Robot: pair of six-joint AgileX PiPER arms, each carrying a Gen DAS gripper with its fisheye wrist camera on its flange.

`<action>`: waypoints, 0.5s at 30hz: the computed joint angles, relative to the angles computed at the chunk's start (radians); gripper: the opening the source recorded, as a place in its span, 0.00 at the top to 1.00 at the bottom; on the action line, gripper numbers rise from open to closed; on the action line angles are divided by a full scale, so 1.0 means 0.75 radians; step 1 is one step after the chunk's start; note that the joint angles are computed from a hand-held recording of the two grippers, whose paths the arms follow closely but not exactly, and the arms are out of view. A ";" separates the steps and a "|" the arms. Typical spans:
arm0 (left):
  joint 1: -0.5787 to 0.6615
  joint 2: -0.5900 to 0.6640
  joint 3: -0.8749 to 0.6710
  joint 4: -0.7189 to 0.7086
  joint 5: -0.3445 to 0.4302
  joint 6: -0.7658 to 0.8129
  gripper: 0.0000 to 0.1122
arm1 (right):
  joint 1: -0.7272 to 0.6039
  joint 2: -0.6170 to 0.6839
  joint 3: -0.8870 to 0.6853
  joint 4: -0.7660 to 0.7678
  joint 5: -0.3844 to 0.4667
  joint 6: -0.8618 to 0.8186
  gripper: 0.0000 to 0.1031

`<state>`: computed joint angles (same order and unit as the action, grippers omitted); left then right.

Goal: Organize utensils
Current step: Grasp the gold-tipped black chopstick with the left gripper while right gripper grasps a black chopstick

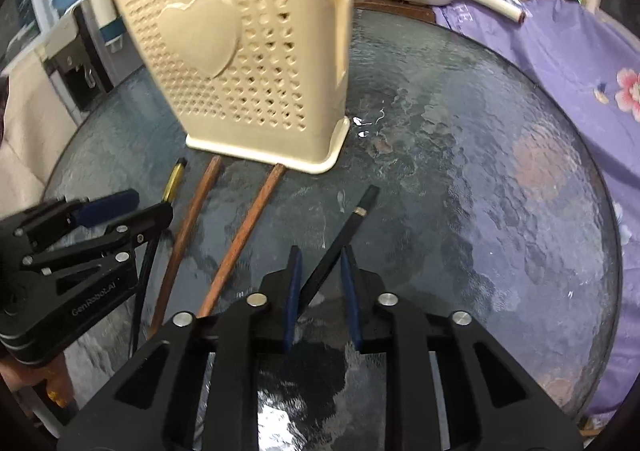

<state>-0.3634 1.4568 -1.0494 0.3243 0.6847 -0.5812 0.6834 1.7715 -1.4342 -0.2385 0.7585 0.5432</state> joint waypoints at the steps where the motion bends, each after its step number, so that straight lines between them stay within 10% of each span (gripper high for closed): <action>1: 0.002 0.007 -0.008 0.002 0.002 -0.005 0.73 | -0.011 0.009 -0.014 0.021 -0.001 -0.002 0.84; 15: 0.008 0.044 -0.051 -0.021 0.003 0.003 0.90 | -0.106 0.098 -0.142 0.185 0.012 -0.084 0.91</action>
